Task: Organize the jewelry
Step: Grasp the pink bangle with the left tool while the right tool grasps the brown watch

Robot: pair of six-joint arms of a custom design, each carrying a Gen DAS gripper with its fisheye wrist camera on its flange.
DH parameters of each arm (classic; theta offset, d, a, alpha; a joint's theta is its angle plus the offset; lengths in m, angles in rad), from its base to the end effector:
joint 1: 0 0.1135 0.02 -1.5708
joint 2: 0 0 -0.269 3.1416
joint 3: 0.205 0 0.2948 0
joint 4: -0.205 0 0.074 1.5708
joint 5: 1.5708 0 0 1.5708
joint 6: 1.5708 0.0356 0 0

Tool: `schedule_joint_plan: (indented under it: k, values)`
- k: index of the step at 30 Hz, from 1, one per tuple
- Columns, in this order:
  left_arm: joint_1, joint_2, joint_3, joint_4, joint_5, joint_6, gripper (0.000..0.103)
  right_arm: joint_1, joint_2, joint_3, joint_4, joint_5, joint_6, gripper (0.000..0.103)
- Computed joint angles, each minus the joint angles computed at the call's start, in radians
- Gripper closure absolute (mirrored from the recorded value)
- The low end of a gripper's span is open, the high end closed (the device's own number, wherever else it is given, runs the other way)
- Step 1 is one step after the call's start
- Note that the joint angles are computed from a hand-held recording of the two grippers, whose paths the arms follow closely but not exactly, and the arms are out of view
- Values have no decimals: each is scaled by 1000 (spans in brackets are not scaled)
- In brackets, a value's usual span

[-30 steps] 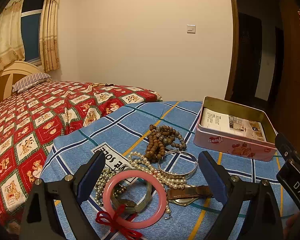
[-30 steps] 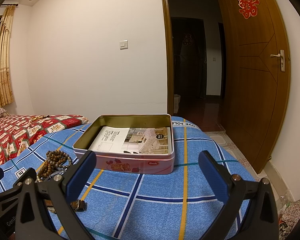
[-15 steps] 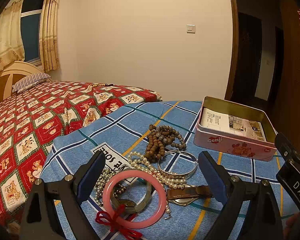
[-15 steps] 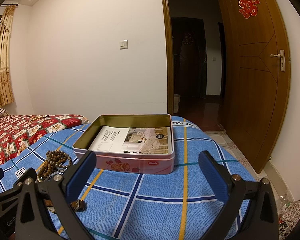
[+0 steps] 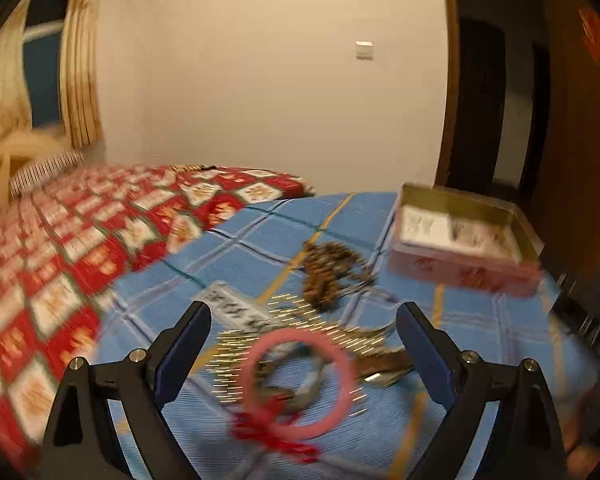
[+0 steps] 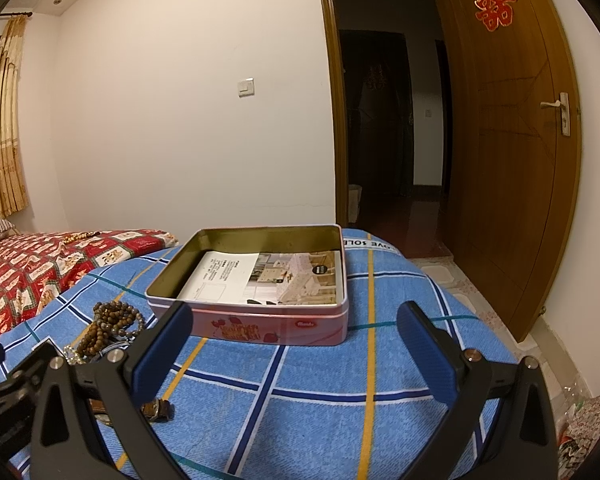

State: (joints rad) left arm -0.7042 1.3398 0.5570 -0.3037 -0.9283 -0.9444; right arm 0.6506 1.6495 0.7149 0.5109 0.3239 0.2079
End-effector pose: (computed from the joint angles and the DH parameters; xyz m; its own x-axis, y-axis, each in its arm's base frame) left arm 0.2088 -0.1400 0.1300 -0.4795 -0.2296 -0.8470 -0.4855 0.8734 0.0382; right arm 0.2926 0.2085 0.1409 -0.3910 -0.0517 -0.9190 -0.2684 0.9614 0.0601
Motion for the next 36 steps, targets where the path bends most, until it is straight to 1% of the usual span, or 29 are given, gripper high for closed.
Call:
schedule_joint_plan:
  k: [2, 4, 5, 7, 8, 10, 11, 12, 13, 14, 16, 18, 20, 21, 23, 24, 25, 26, 28, 29, 31, 33, 35, 36]
  values:
    - [10, -61, -42, -42, 32, 20, 9, -7, -1, 4, -13, -20, 9, 0]
    - [28, -114, -83, -82, 64, -1, 9, -12, -3, 4, -19, -38, 15, 0]
    - [41, -148, -109, -79, 92, 0, 9, -15, -4, 4, -23, -48, 18, 0]
    - [80, -257, -180, -34, 178, 42, 9, -19, -2, 7, -30, -75, 21, 0]
    - [83, -280, -195, -23, 187, 48, 9, -22, -2, 8, -33, -94, 22, 1]
    - [95, -282, -200, -15, 204, 52, 11, -26, 0, 13, -42, -132, 23, 8]
    - [109, -269, -198, 1, 229, 58, 16, -29, 5, 20, -53, -155, 24, 9]
    - [119, -258, -196, 11, 251, 60, 20, -32, 9, 26, -62, -179, 25, 13]
    - [141, -248, -195, 28, 286, 69, 27, -35, 14, 33, -74, -202, 26, 16]
    - [172, -240, -198, 51, 325, 79, 31, -37, 21, 43, -91, -229, 26, 18]
    - [214, -209, -194, 93, 374, 93, 34, -36, 29, 54, -108, -249, 25, 19]
    - [245, -174, -180, 113, 423, 103, 41, -32, 30, 53, -107, -245, 23, 19]
    - [278, -140, -168, 135, 472, 116, 62, -30, 30, 53, -109, -243, 25, 19]
    - [291, -122, -161, 144, 495, 120, 69, -30, 30, 54, -112, -244, 26, 19]
    - [304, -117, -160, 155, 510, 128, 83, -30, 30, 55, -114, -244, 25, 19]
    - [307, -129, -170, 171, 520, 138, 86, -30, 30, 55, -114, -244, 25, 19]
    - [310, -141, -180, 183, 532, 146, 87, -31, 30, 56, -115, -244, 24, 19]
    - [310, -155, -191, 195, 538, 151, 88, -29, 32, 57, -117, -243, 23, 19]
    - [297, -194, -208, 201, 518, 151, 92, -29, 32, 59, -120, -245, 20, 19]
    - [282, -226, -220, 204, 493, 153, 93, -29, 35, 62, -122, -248, 18, 19]
    - [215, -310, -242, 187, 382, 163, 93, -31, 39, 66, -126, -258, 15, 19]
    - [173, -364, -246, 166, 317, 184, 93, -34, 44, 71, -132, -278, 13, 19]
    - [155, -446, -262, 140, 297, 184, 93, -39, 50, 81, -148, -314, 8, 20]
    - [154, -476, -268, 128, 292, 181, 94, -41, 58, 92, -164, -344, -1, 23]
